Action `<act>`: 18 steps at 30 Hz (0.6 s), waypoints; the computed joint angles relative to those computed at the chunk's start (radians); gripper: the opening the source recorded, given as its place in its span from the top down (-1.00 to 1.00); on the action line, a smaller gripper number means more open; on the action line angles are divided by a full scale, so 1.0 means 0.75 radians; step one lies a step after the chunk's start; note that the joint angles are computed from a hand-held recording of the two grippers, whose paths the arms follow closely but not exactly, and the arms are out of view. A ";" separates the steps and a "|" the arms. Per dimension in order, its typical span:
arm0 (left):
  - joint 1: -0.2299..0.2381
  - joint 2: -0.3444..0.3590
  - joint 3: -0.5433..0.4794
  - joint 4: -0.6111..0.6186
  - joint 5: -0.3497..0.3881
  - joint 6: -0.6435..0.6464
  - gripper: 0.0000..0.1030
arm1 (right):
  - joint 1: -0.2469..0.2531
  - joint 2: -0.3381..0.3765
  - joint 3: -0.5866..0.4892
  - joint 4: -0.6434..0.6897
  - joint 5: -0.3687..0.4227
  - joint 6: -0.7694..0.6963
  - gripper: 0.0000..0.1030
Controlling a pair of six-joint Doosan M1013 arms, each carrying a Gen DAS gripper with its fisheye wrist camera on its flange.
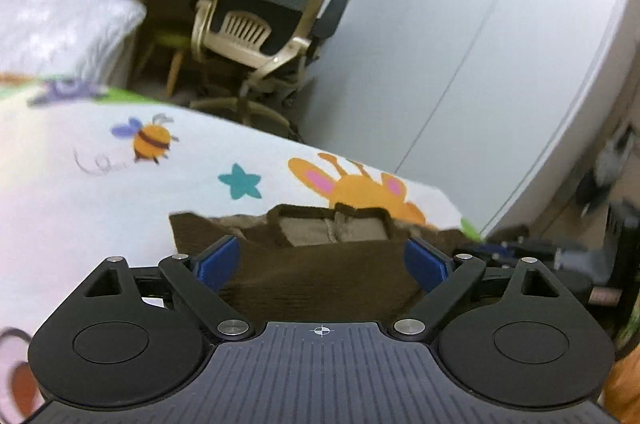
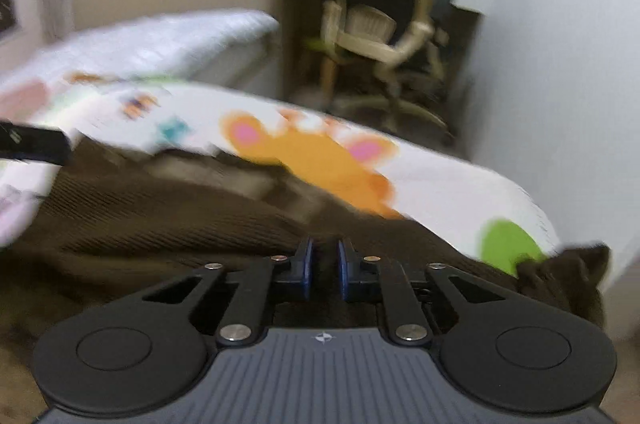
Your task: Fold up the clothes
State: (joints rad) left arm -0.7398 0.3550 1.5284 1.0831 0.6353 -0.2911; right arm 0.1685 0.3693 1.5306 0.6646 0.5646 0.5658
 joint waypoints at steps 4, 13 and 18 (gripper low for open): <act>0.024 0.050 -0.042 -0.199 0.035 0.092 -0.82 | -0.065 0.000 -0.002 0.140 0.075 -0.016 0.73; -0.002 0.030 -0.031 -0.194 0.073 0.116 -0.85 | -0.249 -0.049 0.010 0.495 -0.178 0.006 -0.08; -0.018 0.027 -0.037 -0.225 0.084 0.177 -0.87 | -0.236 -0.055 0.065 0.434 -0.199 -0.158 -0.20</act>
